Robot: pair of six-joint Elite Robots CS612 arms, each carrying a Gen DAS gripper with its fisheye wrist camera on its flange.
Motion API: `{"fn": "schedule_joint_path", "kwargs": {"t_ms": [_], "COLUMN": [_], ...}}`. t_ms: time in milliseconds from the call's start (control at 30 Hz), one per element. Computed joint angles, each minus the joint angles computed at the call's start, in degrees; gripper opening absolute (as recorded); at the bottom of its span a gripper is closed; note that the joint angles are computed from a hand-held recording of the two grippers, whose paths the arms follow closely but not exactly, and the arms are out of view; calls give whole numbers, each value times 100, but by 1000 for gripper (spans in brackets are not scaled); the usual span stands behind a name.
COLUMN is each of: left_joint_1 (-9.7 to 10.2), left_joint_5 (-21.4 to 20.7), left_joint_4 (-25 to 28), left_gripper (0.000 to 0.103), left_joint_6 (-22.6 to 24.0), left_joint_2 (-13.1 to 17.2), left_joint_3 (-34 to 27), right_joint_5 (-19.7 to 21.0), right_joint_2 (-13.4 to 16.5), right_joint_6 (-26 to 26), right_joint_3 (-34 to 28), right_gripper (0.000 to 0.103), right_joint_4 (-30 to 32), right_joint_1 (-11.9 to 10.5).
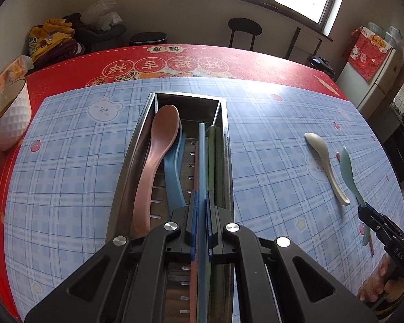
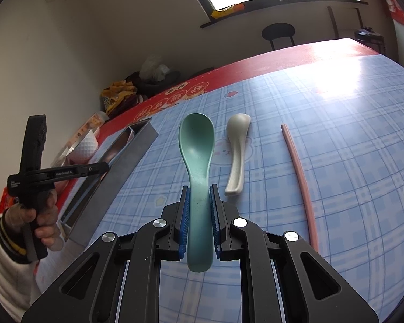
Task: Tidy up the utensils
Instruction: 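Carry the blue chopstick into the steel tray and open the left gripper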
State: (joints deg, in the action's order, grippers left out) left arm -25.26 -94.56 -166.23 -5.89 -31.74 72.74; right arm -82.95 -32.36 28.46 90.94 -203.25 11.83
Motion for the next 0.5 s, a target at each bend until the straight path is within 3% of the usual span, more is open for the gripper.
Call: {"fn": "schedule_joint_path", "kwargs": {"t_ms": [300, 500], "left_joint_1": [26, 30], "left_joint_5": [-31, -36], "left_joint_4": [82, -307], "left_gripper": [7, 9], "left_joint_6": [-2, 102], "left_joint_2": [69, -16], "left_joint_3": [-95, 106], "right_joint_5": [-23, -36], "right_joint_2": [9, 11], "right_joint_6": [42, 47], "right_joint_3": [-31, -37], "right_gripper": [15, 15], "right_joint_4": [37, 61], "right_joint_1": [7, 10]}}
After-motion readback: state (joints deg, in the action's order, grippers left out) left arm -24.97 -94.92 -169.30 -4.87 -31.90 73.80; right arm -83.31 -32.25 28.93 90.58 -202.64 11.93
